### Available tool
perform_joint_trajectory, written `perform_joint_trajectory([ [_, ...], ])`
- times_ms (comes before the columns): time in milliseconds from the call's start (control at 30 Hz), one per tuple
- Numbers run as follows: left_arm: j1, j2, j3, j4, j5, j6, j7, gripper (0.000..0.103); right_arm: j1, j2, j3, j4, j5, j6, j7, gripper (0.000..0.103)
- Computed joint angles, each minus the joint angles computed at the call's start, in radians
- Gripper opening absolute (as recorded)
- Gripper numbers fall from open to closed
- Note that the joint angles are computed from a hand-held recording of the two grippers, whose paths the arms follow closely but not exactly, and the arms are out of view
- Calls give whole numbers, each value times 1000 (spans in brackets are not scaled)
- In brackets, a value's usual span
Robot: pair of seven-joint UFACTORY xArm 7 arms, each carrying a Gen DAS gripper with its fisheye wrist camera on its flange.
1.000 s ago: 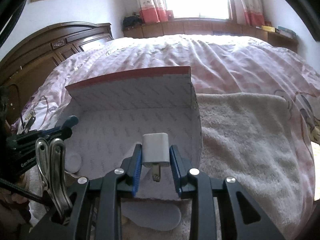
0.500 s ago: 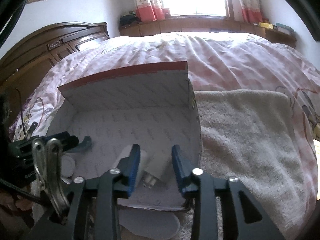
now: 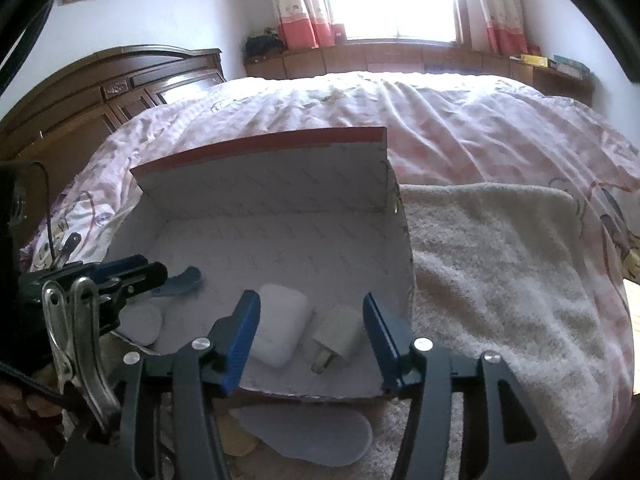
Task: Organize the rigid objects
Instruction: 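Open both tools to drop the blue piece and the plug into the box, then withdraw both open tools from the box toward the remaining items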
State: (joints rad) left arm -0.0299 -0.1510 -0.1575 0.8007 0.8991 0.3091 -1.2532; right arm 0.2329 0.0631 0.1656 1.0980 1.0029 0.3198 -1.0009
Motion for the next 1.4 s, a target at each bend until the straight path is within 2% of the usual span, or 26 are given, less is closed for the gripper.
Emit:
perform_joint_trajectory([
  [100, 1, -17, -12, -7, 22, 12, -33, 29, -4, -12, 0, -9, 52, 7, -36, 62],
  [200, -2, -37, -21, -16, 25, 16, -40, 29, -1, -27, -5, -22, 110, 13, -74, 70],
  [633, 10, -119, -73, -65, 10, 26, -50, 29, 24, -102, -48, -88, 198, 54, -121, 75],
  [1400, 36, -207, -152, -156, -104, 30, -16, 29, 66, -216, -102, -219, 174, 79, -98, 75],
])
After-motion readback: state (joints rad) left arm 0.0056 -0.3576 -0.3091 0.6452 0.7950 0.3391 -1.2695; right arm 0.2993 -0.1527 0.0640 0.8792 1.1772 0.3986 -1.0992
